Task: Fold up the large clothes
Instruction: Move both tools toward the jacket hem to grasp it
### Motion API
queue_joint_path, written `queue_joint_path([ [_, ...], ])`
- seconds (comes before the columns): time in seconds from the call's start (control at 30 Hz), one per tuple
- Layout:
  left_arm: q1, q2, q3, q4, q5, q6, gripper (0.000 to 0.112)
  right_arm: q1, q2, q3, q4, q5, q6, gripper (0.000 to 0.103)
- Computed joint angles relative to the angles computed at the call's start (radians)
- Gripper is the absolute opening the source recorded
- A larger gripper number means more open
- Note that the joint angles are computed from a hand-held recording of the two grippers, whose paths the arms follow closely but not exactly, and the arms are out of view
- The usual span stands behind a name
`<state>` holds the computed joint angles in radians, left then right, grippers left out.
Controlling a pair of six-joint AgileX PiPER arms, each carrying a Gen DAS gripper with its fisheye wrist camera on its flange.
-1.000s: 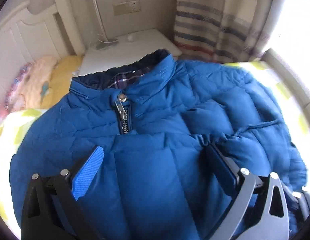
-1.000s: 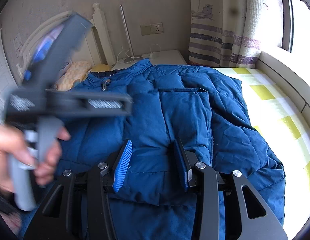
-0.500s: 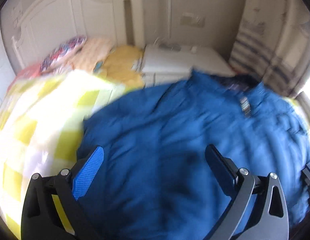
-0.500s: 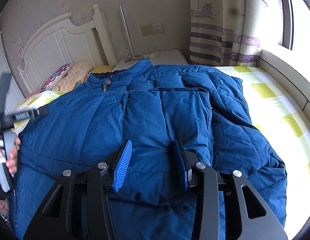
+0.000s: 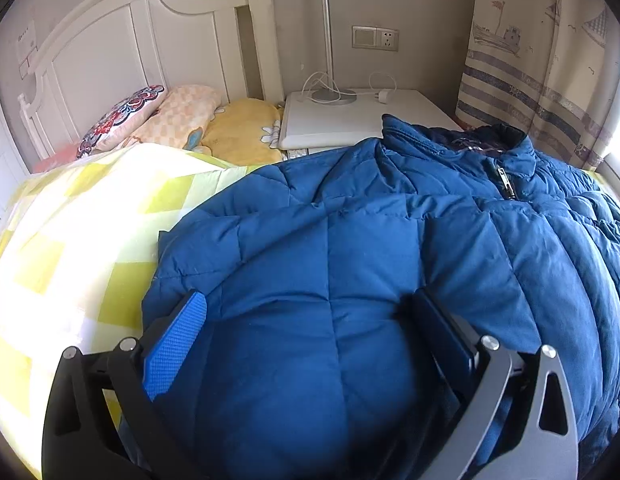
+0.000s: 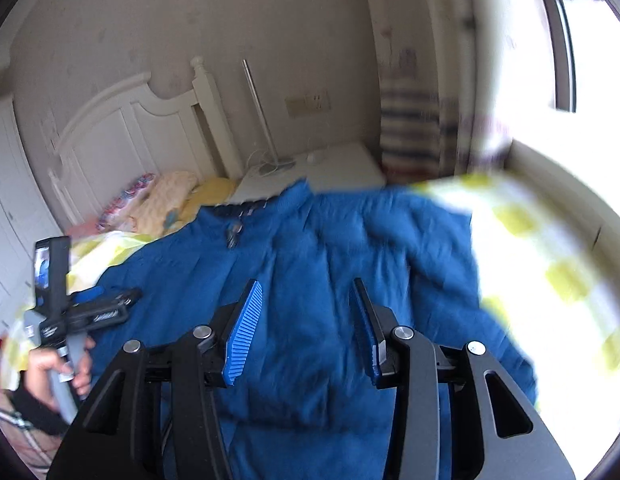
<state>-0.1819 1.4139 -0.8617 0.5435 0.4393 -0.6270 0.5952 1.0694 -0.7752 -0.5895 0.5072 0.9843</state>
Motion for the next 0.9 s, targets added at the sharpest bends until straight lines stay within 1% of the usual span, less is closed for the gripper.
queue_joint_path([
  [0.03, 0.000, -0.002, 0.001, -0.001, 0.000, 0.000, 0.101, -0.014, 0.060, -0.078, 0.012, 0.043, -0.061, 0.038],
  [0.1, 0.000, -0.001, 0.000, -0.001, 0.002, 0.002, 0.101, -0.072, 0.162, -0.187, 0.079, 0.070, -0.195, 0.038],
  [0.2, -0.004, -0.001, -0.001, 0.009, 0.005, -0.009, 0.101, -0.219, 0.406, -0.395, 0.289, 0.129, -0.425, 0.038],
  [0.23, -0.010, 0.000, -0.002, 0.017, 0.009, -0.020, 0.101, -0.252, 0.467, -0.439, 0.333, 0.141, -0.468, 0.038],
  [0.3, -0.010, 0.000, -0.002, 0.015, 0.008, -0.019, 0.101, -0.289, 0.573, -0.504, 0.350, 0.181, -0.519, 0.039],
  [0.33, -0.010, 0.000, -0.002, 0.014, 0.008, -0.019, 0.101, -0.316, 0.612, -0.510, 0.400, 0.176, -0.573, 0.040],
  [0.37, -0.011, 0.002, -0.003, 0.016, 0.010, -0.021, 0.101, -0.347, 0.611, -0.492, 0.476, 0.146, -0.624, 0.040],
  [0.4, -0.011, 0.001, -0.002, 0.019, 0.010, -0.024, 0.101, -0.361, 0.611, -0.498, 0.513, 0.157, -0.639, 0.040],
  [0.43, -0.009, -0.001, 0.001, 0.013, 0.007, -0.019, 0.101, -0.359, 0.610, -0.512, 0.509, 0.190, -0.636, 0.040],
  [0.47, -0.010, -0.002, -0.001, 0.012, 0.008, -0.019, 0.101, -0.343, 0.606, -0.532, 0.465, 0.234, -0.598, 0.040],
  [0.5, -0.008, -0.001, -0.002, 0.006, 0.006, -0.013, 0.101, -0.311, 0.591, -0.541, 0.381, 0.268, -0.528, 0.040],
  [0.53, -0.008, 0.002, -0.004, 0.007, 0.007, -0.014, 0.101, -0.277, 0.563, -0.528, 0.307, 0.263, -0.473, 0.040],
  [0.57, -0.007, 0.000, -0.002, 0.007, 0.006, -0.012, 0.101, -0.254, 0.535, -0.512, 0.272, 0.242, -0.454, 0.040],
  [0.6, -0.010, 0.001, -0.003, 0.015, 0.008, -0.020, 0.101, -0.226, 0.512, -0.506, 0.244, 0.224, -0.451, 0.041],
  [0.67, -0.011, 0.002, -0.002, 0.021, 0.007, -0.028, 0.101, -0.182, 0.510, -0.520, 0.197, 0.204, -0.457, 0.041],
  [0.7, -0.011, 0.004, -0.003, 0.021, 0.006, -0.028, 0.101, -0.174, 0.529, -0.536, 0.205, 0.194, -0.492, 0.045],
  [0.73, -0.012, 0.002, -0.001, 0.026, 0.007, -0.032, 0.101, -0.184, 0.569, -0.572, 0.252, 0.205, -0.550, 0.050],
  [0.77, -0.011, 0.002, -0.001, 0.024, 0.007, -0.029, 0.101, -0.193, 0.605, -0.602, 0.290, 0.225, -0.590, 0.052],
  [0.8, -0.010, 0.002, -0.002, 0.019, 0.005, -0.025, 0.101, -0.207, 0.660, -0.643, 0.334, 0.266, -0.635, 0.056],
  [0.83, -0.009, 0.003, -0.002, 0.014, 0.003, -0.021, 0.101, -0.230, 0.705, -0.649, 0.381, 0.276, -0.675, 0.060],
  [0.87, -0.011, 0.004, -0.004, 0.017, 0.005, -0.025, 0.101, -0.245, 0.710, -0.642, 0.416, 0.254, -0.675, 0.060],
  [0.9, -0.013, 0.003, -0.001, 0.025, 0.005, -0.033, 0.101, -0.256, 0.702, -0.637, 0.431, 0.253, -0.655, 0.060],
])
